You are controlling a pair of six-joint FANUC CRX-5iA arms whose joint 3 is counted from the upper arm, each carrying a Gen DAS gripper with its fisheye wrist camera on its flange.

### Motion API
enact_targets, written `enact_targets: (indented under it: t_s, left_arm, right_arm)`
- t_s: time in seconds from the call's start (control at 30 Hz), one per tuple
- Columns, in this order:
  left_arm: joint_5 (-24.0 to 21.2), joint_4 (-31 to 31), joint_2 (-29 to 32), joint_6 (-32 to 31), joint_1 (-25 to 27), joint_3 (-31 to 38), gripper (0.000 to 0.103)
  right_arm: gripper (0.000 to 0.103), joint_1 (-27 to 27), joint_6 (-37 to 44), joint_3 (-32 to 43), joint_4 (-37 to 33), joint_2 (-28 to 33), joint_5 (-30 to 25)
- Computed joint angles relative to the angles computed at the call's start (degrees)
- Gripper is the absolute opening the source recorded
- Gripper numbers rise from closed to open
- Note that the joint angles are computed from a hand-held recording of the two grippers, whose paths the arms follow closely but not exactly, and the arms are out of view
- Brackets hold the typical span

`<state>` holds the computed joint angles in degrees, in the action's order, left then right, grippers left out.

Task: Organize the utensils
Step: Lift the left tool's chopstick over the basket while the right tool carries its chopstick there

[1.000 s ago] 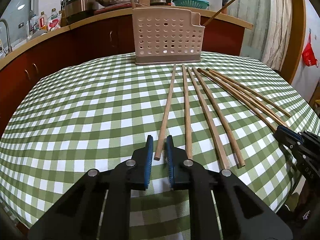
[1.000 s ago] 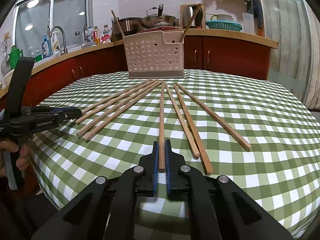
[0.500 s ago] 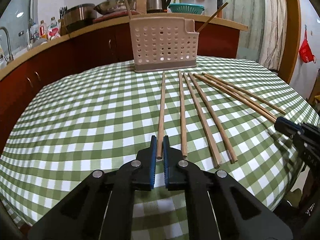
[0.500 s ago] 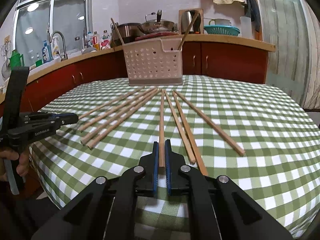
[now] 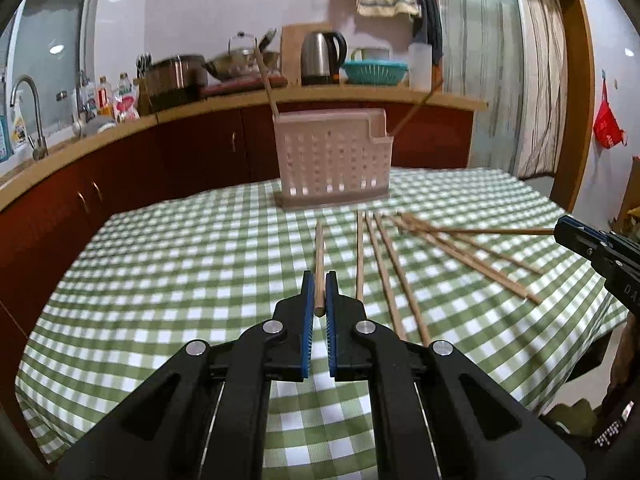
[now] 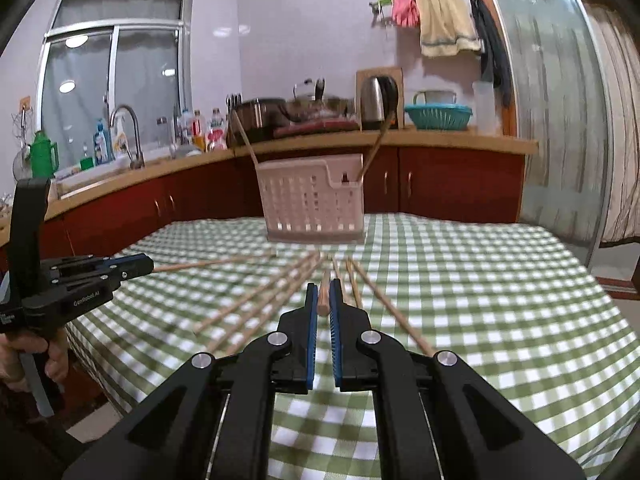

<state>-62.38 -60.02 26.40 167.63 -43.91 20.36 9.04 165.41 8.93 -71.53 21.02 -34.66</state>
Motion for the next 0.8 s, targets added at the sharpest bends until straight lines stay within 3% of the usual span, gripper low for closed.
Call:
enact_targets:
  t_s: [0.33,0.8]
  left_arm:
    - [-1.48,-5.33,-1.95,2.45,-1.42,0.49,0.006]
    - [2.27,-9.06,-2.28,2.32,2.38,3.32,0.006]
  right_arm:
    - [0.007,-1.49,2.82,1.10,-4.60,-1.31,-1.92]
    - [0.007,0.40,0.27,9.34,-3.86,2.73,-1.17]
